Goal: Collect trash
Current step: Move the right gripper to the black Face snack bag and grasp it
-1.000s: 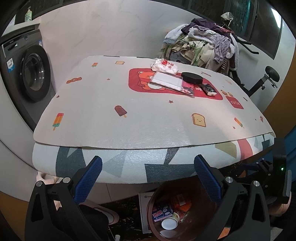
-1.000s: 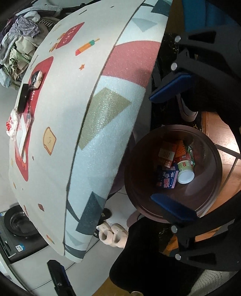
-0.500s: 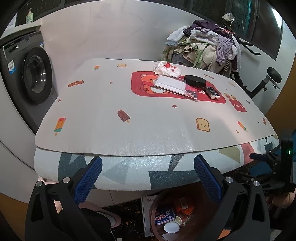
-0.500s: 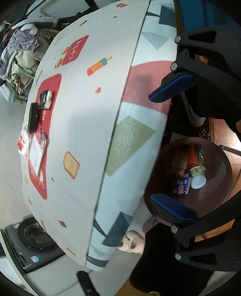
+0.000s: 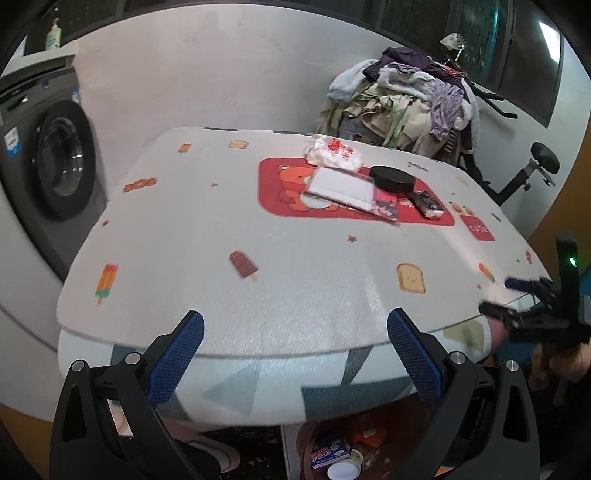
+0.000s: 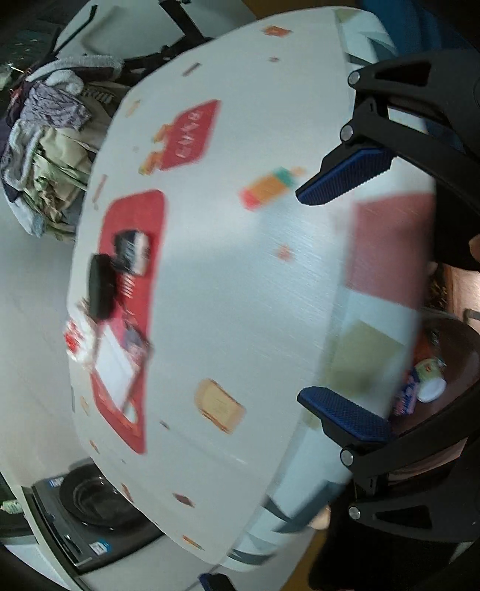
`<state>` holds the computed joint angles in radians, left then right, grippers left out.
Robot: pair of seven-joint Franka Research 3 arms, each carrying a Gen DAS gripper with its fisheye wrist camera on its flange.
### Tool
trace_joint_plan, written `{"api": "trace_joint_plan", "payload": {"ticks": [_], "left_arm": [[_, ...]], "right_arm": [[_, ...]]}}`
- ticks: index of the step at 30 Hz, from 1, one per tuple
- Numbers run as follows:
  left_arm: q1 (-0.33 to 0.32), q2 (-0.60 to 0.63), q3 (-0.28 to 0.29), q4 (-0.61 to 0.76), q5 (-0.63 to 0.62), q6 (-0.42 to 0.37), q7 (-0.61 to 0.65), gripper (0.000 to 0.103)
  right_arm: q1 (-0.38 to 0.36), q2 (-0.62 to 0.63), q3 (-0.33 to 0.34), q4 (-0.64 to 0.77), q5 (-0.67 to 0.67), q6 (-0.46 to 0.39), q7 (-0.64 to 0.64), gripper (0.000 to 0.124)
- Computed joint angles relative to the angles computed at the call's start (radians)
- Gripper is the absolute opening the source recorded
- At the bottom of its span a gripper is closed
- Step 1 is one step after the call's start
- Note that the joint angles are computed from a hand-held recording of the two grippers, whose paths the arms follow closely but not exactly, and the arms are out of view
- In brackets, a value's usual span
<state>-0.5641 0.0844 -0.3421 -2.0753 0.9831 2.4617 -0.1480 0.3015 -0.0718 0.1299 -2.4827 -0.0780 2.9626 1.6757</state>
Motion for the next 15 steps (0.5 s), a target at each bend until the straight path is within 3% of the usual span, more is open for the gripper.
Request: {"api": "trace_joint_plan", "payload": {"ticks": [5, 10, 12, 15], "left_arm": [[0.010, 0.049, 0.023, 0.061, 0.033, 0.000, 0.046, 0.097], [0.033, 0.085, 0.057, 0.090, 0.040, 0.061, 0.057, 0.097], [0.041, 0.100, 0.068, 0.103, 0.032, 0.078, 0.072, 0.097], [0.046, 0.137, 0.079, 0.147, -0.007, 0.047, 0.132, 0.097]], "right_arm": [[-0.006, 0.136, -0.041, 0.156, -0.053, 0.040, -0.008, 0.097], [-0.006, 0.299, -0.060, 0.356, 0.086, 0.031, -0.138, 0.095], [0.023, 0.370, -0.098, 0.448, 0.089, 0.019, -0.137, 0.087], [0.078, 0.458, -0.164, 0.566, 0.062, -0.017, -0.101, 0.085]]}}
